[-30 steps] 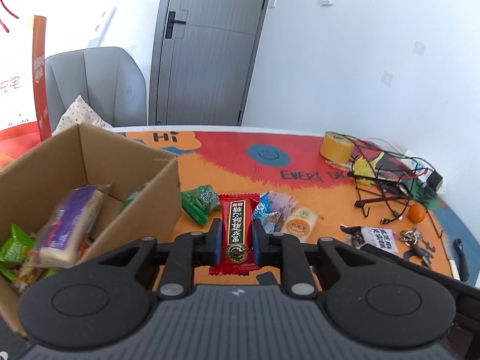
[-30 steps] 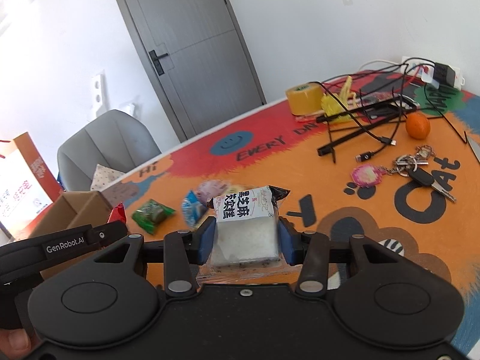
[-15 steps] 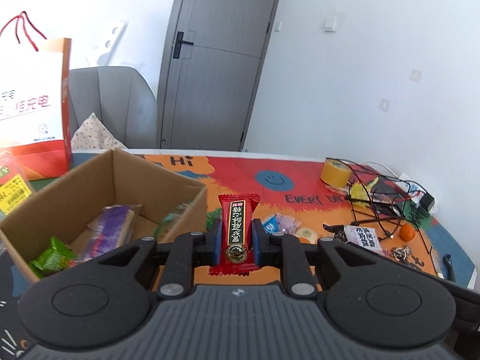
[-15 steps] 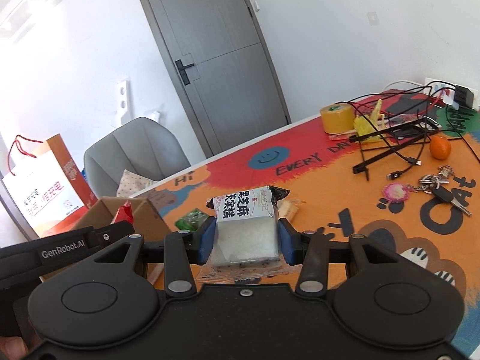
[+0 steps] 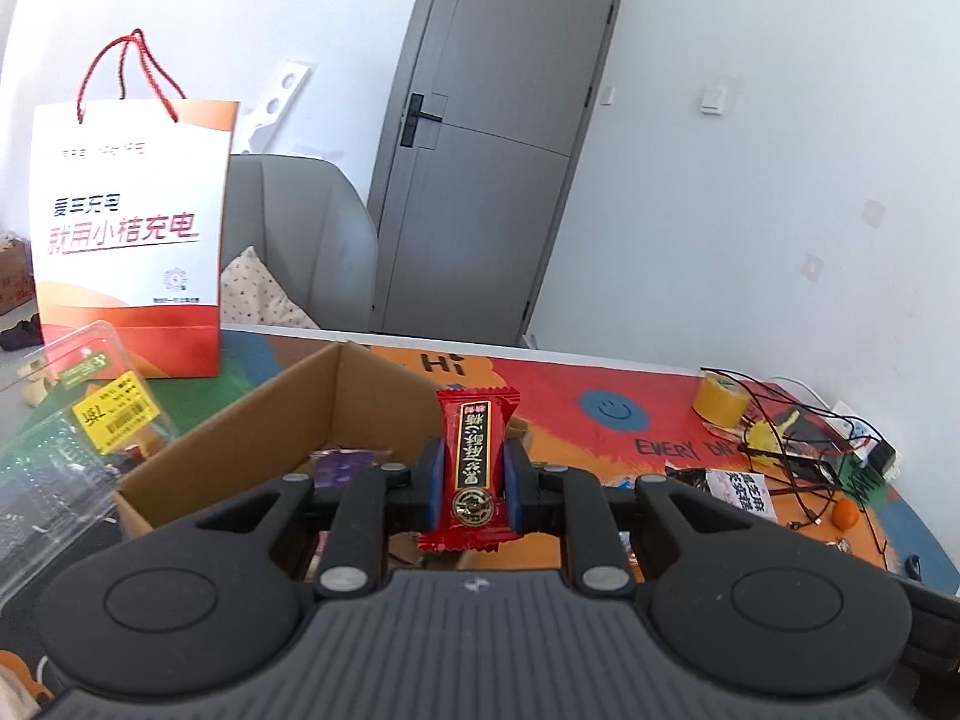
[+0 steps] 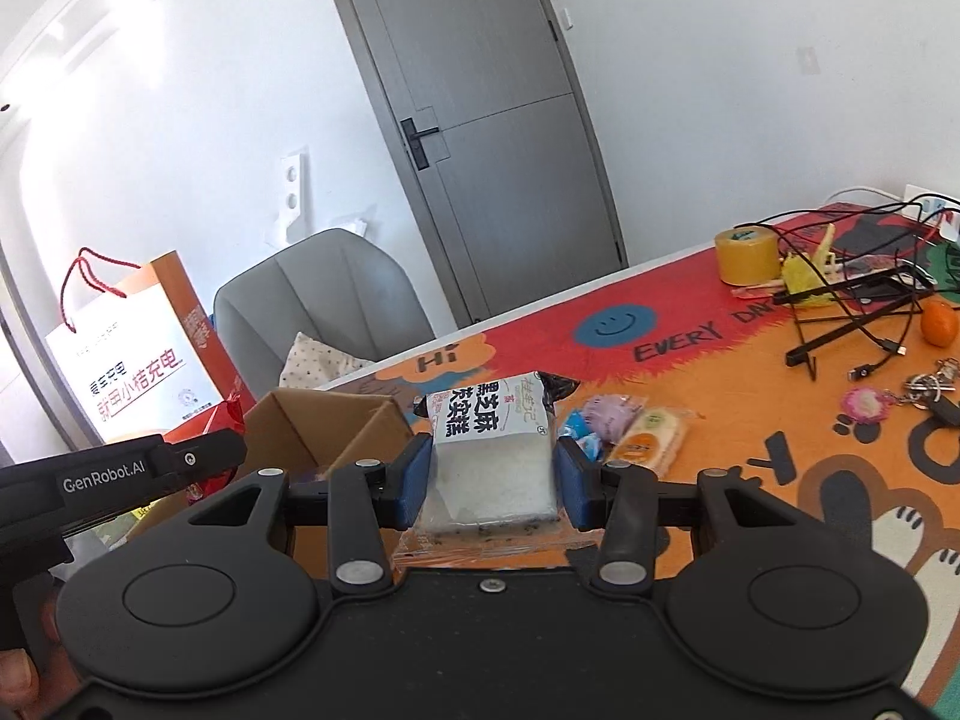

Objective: Organize snacks
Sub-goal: 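Carry both snacks over the cardboard box and open both grippers to drop them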

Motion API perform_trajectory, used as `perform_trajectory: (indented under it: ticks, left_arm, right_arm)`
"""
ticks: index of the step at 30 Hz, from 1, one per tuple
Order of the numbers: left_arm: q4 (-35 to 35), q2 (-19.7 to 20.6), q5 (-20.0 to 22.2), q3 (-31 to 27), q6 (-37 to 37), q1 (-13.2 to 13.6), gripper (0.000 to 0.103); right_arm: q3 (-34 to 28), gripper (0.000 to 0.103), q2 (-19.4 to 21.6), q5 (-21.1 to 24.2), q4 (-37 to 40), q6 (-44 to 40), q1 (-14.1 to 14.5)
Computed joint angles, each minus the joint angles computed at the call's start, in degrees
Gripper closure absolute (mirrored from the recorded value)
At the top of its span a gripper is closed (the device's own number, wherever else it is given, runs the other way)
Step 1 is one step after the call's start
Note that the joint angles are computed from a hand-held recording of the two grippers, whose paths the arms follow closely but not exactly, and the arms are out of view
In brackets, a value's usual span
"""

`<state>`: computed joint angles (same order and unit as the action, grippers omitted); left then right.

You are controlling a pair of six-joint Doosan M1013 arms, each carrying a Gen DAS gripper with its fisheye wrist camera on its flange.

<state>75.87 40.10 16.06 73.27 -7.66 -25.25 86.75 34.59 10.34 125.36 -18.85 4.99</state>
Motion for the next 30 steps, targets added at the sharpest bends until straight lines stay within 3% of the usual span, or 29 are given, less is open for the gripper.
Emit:
perform_trajectory:
  ticks: [14,18,20,30]
  left_arm:
    - [-3.2,-0.4,-1.0,0.5,0.5,3.3,0.084]
    - [-10.2,0.0,-2.3,-0.1,6.7,4.3,0.083]
    - [-6.1,0.0,-2.7,0.3,2.5,4.6,0.080]
    - [-5.8,-1.0,-1.2,1.4,0.5,5.6,0.070]
  right_arm:
    - [-3.4,0.059,1.3,-1.4,-7.8,6.2,2.9]
    - [-5.1,0.059,2.0,-2.2,-14.5,12.4,3.7]
    - [-5.9,0.059,2.4,-2.5,-18.8,16.5,4.1]
    - [-9.7,0.059,4.3,-2.6,-36.9,34.0,5.3]
